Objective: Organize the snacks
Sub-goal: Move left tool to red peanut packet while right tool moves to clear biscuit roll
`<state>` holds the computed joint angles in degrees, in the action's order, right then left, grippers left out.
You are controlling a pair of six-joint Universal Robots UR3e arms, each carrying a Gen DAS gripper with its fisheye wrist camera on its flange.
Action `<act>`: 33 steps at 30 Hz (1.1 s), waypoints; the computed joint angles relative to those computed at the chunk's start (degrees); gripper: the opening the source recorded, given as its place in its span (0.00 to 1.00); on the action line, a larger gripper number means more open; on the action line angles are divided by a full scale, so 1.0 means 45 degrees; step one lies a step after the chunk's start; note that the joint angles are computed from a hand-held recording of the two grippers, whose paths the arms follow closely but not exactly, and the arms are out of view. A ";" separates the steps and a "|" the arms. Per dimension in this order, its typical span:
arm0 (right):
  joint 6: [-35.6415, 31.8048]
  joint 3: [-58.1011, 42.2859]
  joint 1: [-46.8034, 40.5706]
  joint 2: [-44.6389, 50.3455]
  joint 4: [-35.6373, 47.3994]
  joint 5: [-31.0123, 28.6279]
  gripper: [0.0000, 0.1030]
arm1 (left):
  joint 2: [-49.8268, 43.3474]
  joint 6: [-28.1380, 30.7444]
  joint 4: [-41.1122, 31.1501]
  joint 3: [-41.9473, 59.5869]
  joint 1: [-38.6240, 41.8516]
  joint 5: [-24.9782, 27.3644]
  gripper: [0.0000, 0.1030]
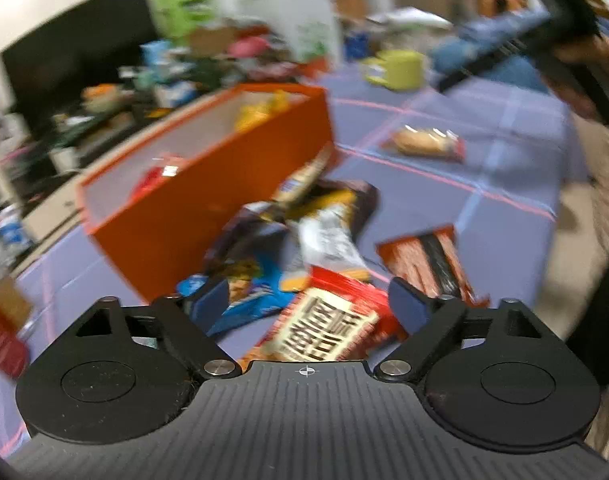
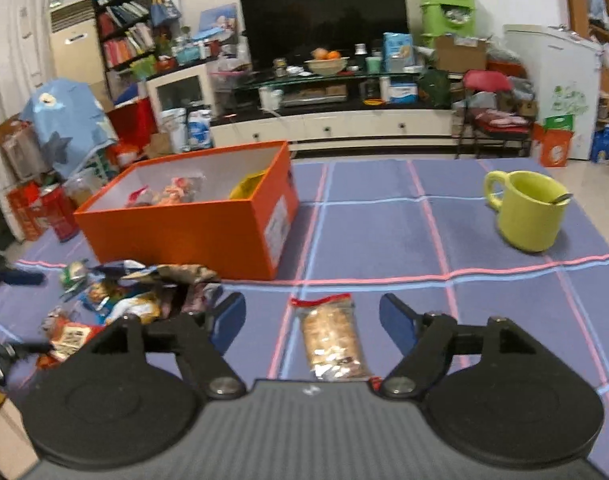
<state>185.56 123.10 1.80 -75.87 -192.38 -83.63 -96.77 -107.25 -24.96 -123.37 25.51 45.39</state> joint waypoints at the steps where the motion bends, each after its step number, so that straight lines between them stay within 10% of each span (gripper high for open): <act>1: -0.0092 -0.0119 -0.0059 0.0121 0.0036 0.0188 0.78 | -0.0126 0.0676 -0.1036 0.0575 -0.0120 0.0168 0.53; 5: -0.0081 -0.0425 -0.0282 -0.0030 0.1645 0.1795 0.78 | -0.0523 0.2140 -0.2501 0.1535 -0.0468 0.0777 0.55; 16: -0.0690 -0.0954 0.3762 0.0942 0.1109 -0.3063 0.87 | -0.2261 0.1553 -0.2842 0.2925 -0.1259 0.1773 0.49; 23: 0.0111 -0.1154 0.3114 0.1014 0.1821 -0.2327 0.87 | -0.2366 -0.2822 0.0091 0.1720 -0.1598 0.2339 0.41; 28: 0.0452 -0.1155 0.2894 0.1245 0.1342 -0.2502 0.87 | -0.2638 -0.8032 0.1979 0.1697 -0.2615 0.4388 0.59; 33: 0.1537 -0.1223 0.2541 0.1205 0.1322 -0.2425 0.88 | -0.2665 -0.9474 0.2546 0.1616 -0.3051 0.5093 0.61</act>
<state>192.47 117.59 13.23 -70.45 -186.43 -94.55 -108.76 -149.88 -13.51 -116.10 11.78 68.31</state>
